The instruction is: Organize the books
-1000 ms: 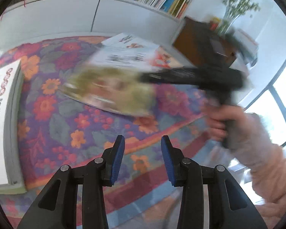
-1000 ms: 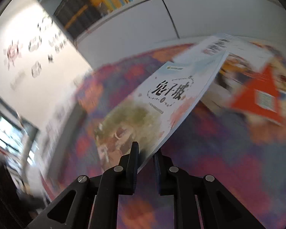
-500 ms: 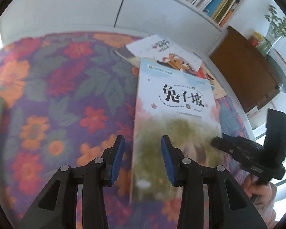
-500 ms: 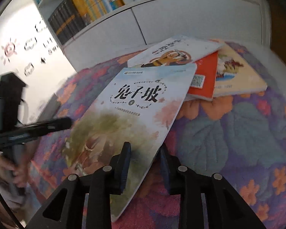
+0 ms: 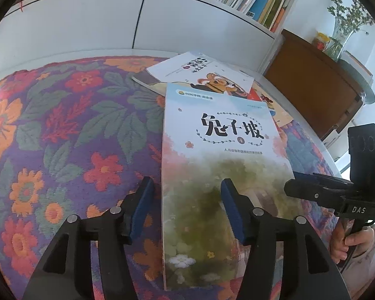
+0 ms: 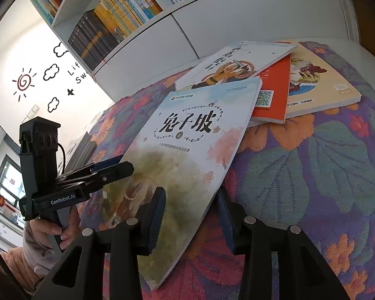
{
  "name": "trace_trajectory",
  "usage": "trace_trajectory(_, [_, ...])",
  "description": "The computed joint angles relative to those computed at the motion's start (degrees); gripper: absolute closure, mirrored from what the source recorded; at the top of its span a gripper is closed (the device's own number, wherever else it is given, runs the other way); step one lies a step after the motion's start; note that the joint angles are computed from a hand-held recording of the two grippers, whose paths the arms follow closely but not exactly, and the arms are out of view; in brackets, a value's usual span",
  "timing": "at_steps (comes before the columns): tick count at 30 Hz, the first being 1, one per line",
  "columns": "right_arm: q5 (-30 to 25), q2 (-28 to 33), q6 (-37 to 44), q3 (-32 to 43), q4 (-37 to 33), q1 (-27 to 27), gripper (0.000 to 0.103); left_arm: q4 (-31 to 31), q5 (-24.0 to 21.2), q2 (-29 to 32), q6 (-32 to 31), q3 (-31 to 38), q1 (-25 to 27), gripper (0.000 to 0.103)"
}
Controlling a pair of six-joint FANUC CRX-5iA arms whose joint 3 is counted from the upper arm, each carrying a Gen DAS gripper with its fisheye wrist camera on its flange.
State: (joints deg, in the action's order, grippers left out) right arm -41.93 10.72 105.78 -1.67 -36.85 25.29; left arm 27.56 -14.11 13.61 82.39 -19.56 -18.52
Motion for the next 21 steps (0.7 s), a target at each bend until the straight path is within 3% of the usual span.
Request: trace_trajectory(21, [-1.6, 0.1, 1.9, 0.5, -3.1, -1.6, 0.063, -2.4, -0.9, 0.5, 1.1, 1.2, -0.1, 0.043])
